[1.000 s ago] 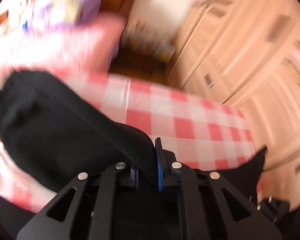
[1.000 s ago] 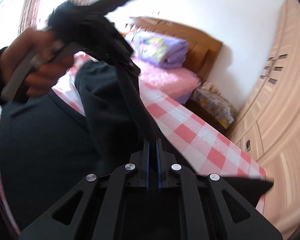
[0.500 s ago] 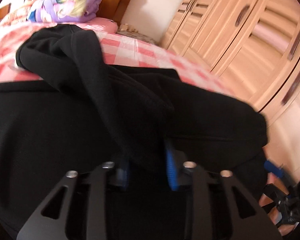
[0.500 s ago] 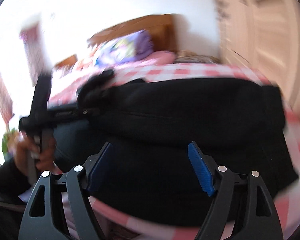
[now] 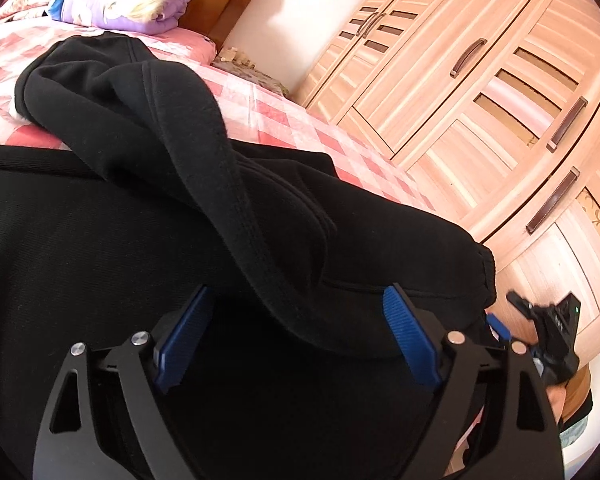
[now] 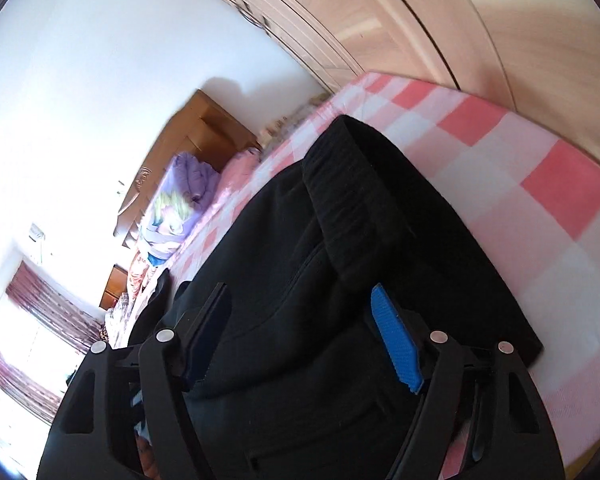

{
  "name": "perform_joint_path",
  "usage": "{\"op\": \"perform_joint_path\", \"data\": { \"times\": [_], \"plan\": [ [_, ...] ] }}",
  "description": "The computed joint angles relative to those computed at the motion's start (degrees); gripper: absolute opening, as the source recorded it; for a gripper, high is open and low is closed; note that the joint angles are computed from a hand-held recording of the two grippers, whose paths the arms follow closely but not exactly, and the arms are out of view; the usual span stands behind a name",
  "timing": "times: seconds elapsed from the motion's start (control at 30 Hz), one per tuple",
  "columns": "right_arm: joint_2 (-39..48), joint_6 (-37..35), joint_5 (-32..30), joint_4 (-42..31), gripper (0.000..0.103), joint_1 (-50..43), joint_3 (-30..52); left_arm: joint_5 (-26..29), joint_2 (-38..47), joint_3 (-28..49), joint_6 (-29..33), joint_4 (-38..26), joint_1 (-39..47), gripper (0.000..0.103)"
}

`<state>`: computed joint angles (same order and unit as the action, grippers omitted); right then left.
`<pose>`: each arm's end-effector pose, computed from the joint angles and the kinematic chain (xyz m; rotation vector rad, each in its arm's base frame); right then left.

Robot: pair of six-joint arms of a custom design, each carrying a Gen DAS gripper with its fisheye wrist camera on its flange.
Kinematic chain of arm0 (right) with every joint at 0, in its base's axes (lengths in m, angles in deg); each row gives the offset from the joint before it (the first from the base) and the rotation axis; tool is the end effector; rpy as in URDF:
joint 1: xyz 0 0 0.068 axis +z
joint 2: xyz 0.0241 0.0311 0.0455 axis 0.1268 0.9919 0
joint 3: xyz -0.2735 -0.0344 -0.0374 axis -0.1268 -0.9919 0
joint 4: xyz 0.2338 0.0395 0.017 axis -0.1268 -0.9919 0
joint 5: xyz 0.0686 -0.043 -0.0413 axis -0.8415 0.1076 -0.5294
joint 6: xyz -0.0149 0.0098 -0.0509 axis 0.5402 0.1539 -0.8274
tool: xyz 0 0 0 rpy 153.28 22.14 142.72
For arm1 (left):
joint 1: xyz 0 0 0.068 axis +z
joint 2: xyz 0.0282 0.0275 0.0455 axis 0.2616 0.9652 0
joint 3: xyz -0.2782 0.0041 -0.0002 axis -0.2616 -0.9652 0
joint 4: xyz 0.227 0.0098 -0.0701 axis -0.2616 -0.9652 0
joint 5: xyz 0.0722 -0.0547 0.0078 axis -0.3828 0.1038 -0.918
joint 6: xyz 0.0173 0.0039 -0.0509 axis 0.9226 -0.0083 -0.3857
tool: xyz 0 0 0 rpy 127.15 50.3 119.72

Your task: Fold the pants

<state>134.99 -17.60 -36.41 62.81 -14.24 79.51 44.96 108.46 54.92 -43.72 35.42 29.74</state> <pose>0.3693 -0.1168 0.0761 0.2694 2.2410 0.9403 0.2521 0.0464 0.0843 -0.3142 2.2237 -0.6400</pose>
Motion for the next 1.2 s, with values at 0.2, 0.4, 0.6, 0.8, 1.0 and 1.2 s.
{"op": "perform_joint_path", "data": {
  "times": [0.2,0.4,0.6,0.8,1.0,1.2],
  "plan": [
    [1.16,1.21,3.94,-5.26,0.072,2.56,5.46,2.71,0.74,-0.83,1.61,0.93,2.01,0.092],
    [1.98,-1.56,7.67,-4.56,0.056,1.92,4.13,3.72,1.22,-1.17,1.87,1.63,2.62,0.093],
    [2.79,-0.12,9.12,-5.73,0.051,2.49,6.31,4.3,1.25,-1.14,1.61,1.76,2.67,0.095],
    [-0.22,3.51,5.24,6.88,0.024,0.02,-2.06,6.06,0.27,-1.74,-1.03,1.24,4.87,0.098],
    [-4.2,4.35,2.99,11.91,0.022,-0.36,-5.84,5.46,-1.57,5.37,-5.2,-11.12,4.57,0.099],
    [-5.79,4.99,-0.11,6.96,0.019,0.28,-0.53,-1.31,-7.92,17.46,-1.55,-31.17,-0.28,0.009]
  ]
}}
